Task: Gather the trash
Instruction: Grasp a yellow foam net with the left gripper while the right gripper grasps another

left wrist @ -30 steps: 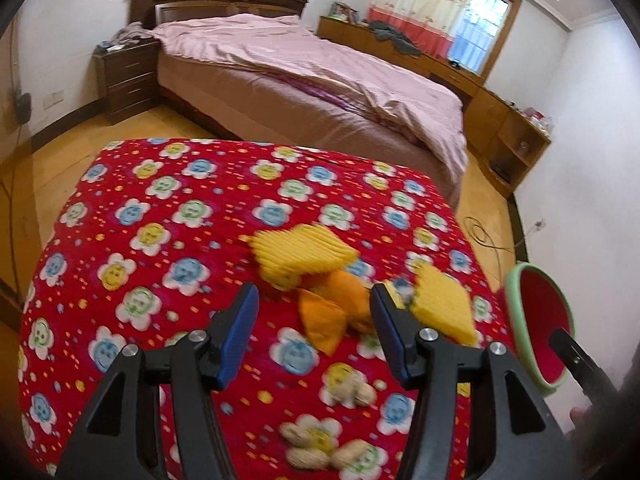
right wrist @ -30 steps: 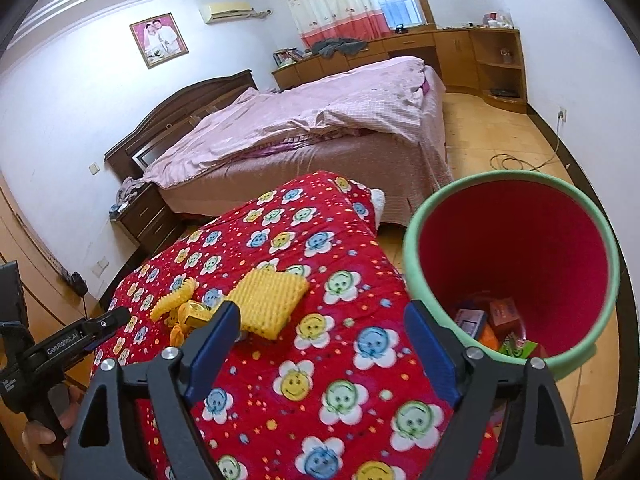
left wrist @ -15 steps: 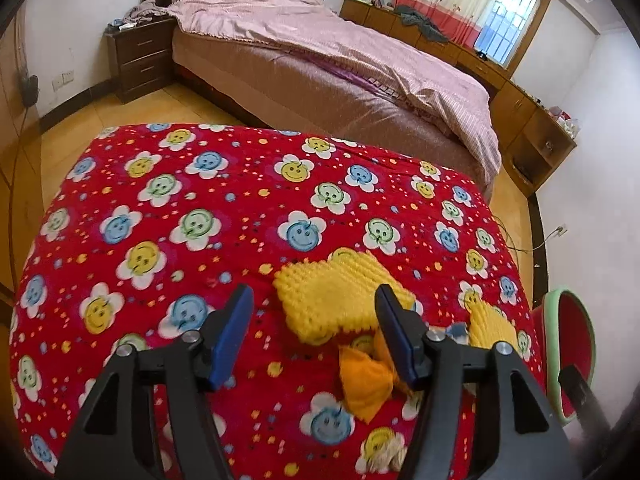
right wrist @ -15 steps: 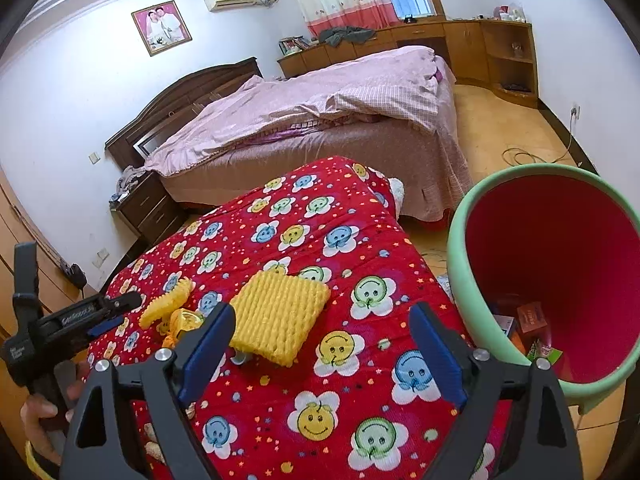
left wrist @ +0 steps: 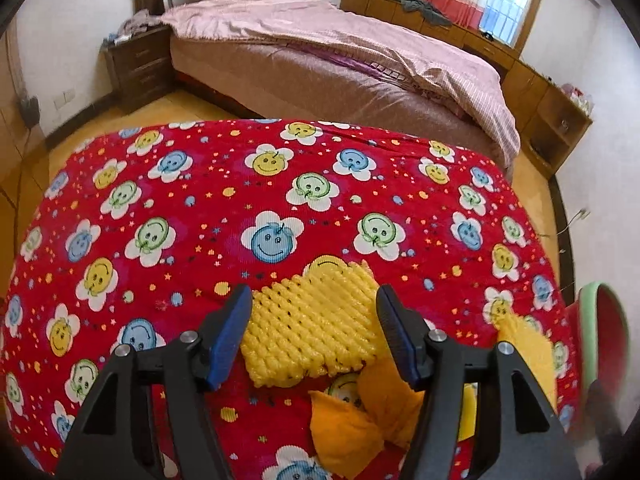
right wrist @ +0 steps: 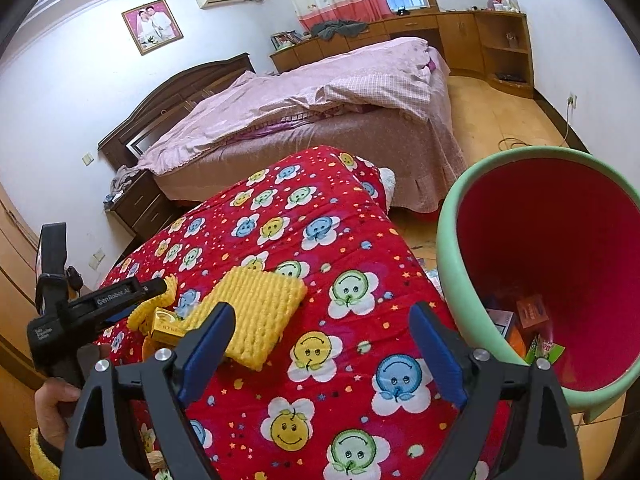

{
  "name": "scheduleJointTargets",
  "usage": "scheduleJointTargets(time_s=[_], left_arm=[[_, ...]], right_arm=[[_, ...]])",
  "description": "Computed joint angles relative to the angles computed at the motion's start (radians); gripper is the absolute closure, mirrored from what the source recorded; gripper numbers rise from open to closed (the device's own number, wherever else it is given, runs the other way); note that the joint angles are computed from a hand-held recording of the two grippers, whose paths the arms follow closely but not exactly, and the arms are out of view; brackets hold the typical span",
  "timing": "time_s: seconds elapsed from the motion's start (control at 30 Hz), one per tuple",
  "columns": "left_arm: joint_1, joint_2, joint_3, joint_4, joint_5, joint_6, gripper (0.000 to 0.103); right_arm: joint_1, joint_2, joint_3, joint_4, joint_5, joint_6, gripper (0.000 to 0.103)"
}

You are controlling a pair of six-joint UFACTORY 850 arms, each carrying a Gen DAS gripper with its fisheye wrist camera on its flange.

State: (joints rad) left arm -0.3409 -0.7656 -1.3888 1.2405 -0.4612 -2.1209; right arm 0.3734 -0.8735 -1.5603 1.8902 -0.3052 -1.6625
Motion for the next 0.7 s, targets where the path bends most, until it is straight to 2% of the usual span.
scheduleJointTargets(time_s=[0.23, 0.33, 0.47, 0.53, 0.63, 0.7], left_arm=[[-0.005, 0.004, 0.018, 0.037, -0.014, -0.050, 0.039], [-0.006, 0.008, 0.026, 0.064, 0.002, -0.096, 0.039], [-0.003, 0.012, 0.022, 0.057, 0.049, -0.064, 0.039], [-0.006, 0.008, 0.014, 0.034, 0.042, -0.031, 0.040], [-0.011, 0.006, 0.012, 0.019, 0.021, -0.005, 0.051], [-0.010, 0.014, 0.025, 0.030, 0.014, -0.020, 0.064]], right_arm=[[0.001, -0.006, -0.003, -0.009, -0.009, 0.008, 0.013], [0.001, -0.006, -0.002, -0.005, -0.010, 0.003, 0.013], [0.004, -0.002, 0.002, -0.018, -0.012, 0.019, 0.013], [0.006, 0.000, 0.007, -0.011, -0.011, 0.010, 0.013], [0.009, 0.004, 0.012, -0.006, -0.010, 0.000, 0.013], [0.011, 0.007, 0.012, -0.010, -0.008, 0.001, 0.013]])
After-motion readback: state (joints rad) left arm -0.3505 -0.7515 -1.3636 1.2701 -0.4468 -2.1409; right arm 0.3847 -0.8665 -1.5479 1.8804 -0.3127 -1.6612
